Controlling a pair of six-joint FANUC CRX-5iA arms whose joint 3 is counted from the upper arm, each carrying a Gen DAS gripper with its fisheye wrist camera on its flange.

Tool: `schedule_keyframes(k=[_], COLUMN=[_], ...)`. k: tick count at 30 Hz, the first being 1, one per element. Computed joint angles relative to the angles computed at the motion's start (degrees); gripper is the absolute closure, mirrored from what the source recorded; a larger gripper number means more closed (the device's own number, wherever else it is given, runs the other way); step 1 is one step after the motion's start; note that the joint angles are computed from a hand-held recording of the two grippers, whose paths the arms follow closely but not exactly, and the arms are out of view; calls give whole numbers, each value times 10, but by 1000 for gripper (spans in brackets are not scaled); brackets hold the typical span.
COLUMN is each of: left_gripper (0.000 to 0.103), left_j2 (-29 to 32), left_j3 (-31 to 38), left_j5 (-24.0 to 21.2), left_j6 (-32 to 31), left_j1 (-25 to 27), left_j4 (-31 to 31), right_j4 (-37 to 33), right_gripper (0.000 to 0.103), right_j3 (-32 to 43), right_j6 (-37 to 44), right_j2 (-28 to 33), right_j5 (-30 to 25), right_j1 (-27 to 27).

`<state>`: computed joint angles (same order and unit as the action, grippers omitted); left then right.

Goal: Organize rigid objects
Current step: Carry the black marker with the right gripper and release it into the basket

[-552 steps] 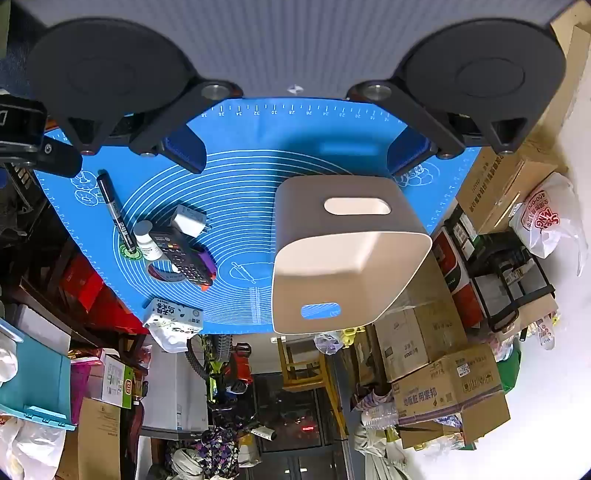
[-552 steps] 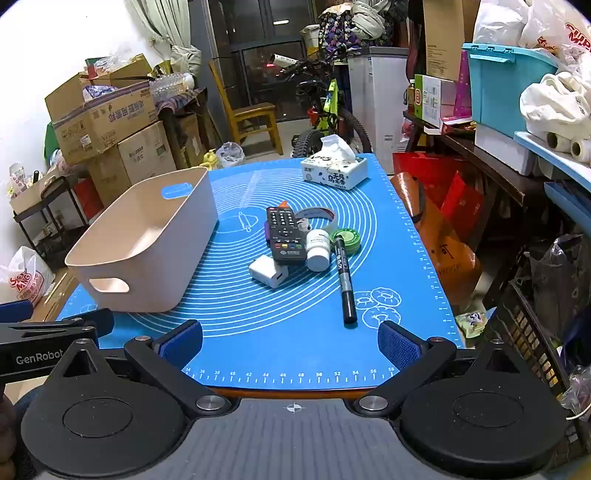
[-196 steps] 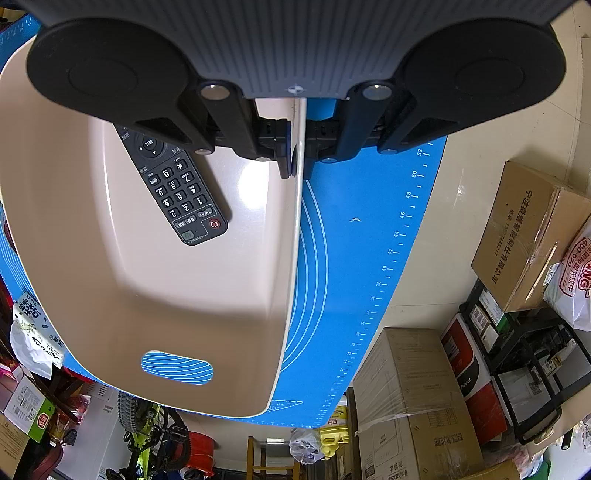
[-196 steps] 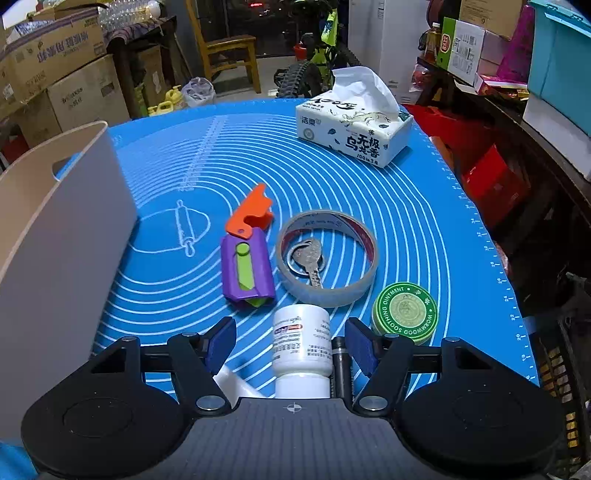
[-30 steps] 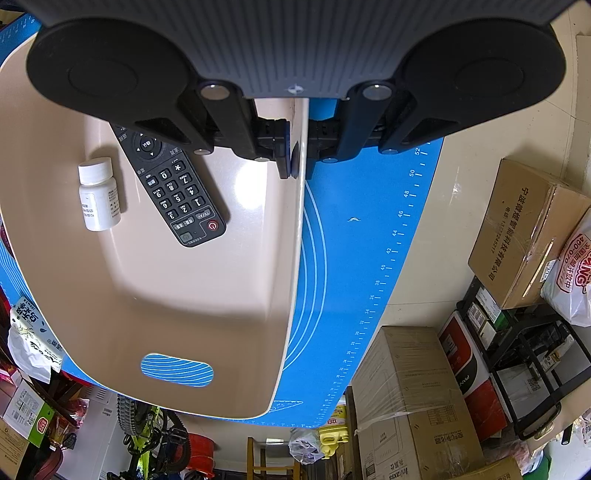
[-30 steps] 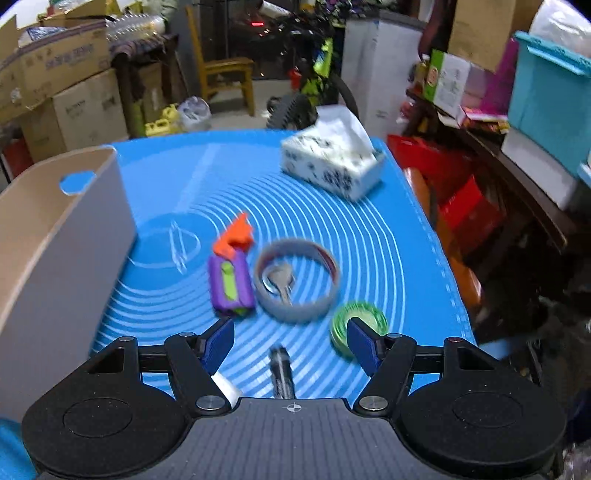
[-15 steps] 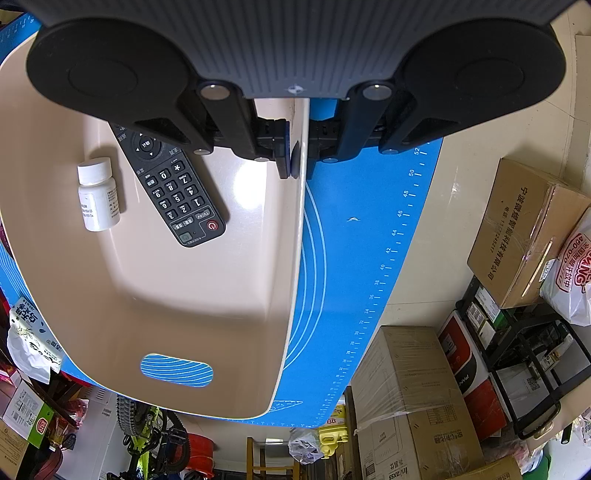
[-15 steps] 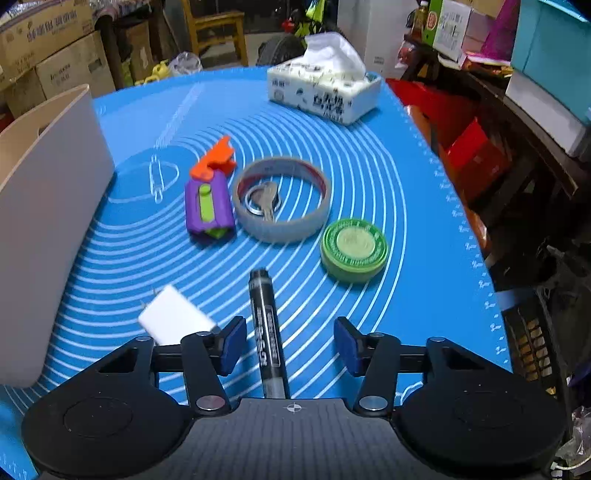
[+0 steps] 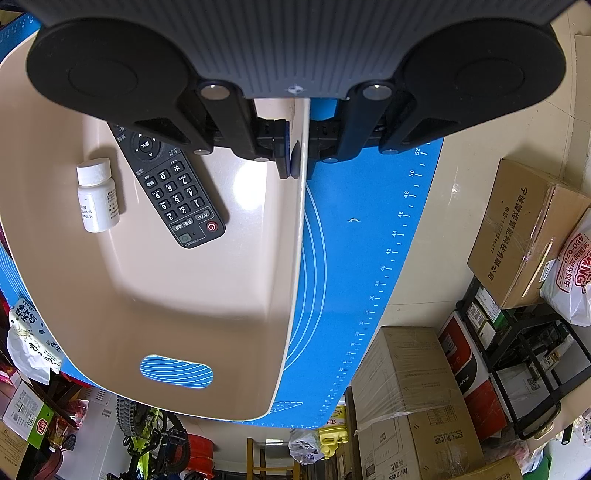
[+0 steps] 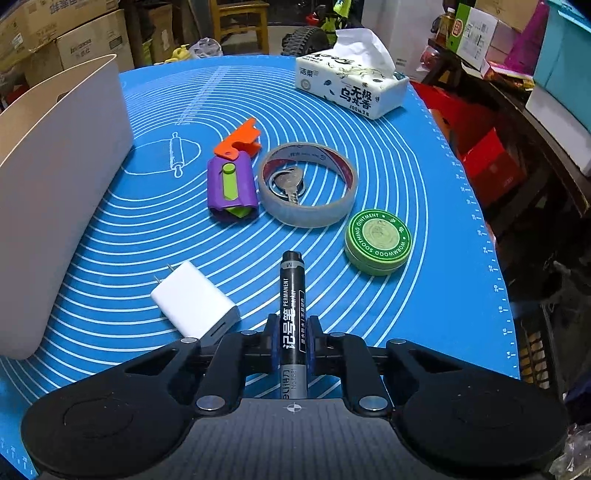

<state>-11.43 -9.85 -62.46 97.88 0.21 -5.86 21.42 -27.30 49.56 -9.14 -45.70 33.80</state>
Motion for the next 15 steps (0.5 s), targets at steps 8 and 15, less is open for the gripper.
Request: schedule_keyframes(k=[8, 15], left_gripper=[96, 96], left_j2=[0, 0], left_j3=[0, 0], left_j5=[0, 0], left_j6=[0, 0], left_j1=[1, 0], left_j4=[0, 0], right_j4=[50, 107], right_gripper=[78, 78], right_j3=[-18, -18], right_j6=[-27, -56], right_j2=[-19, -37], right_j5=[21, 44], right_j1=[11, 23])
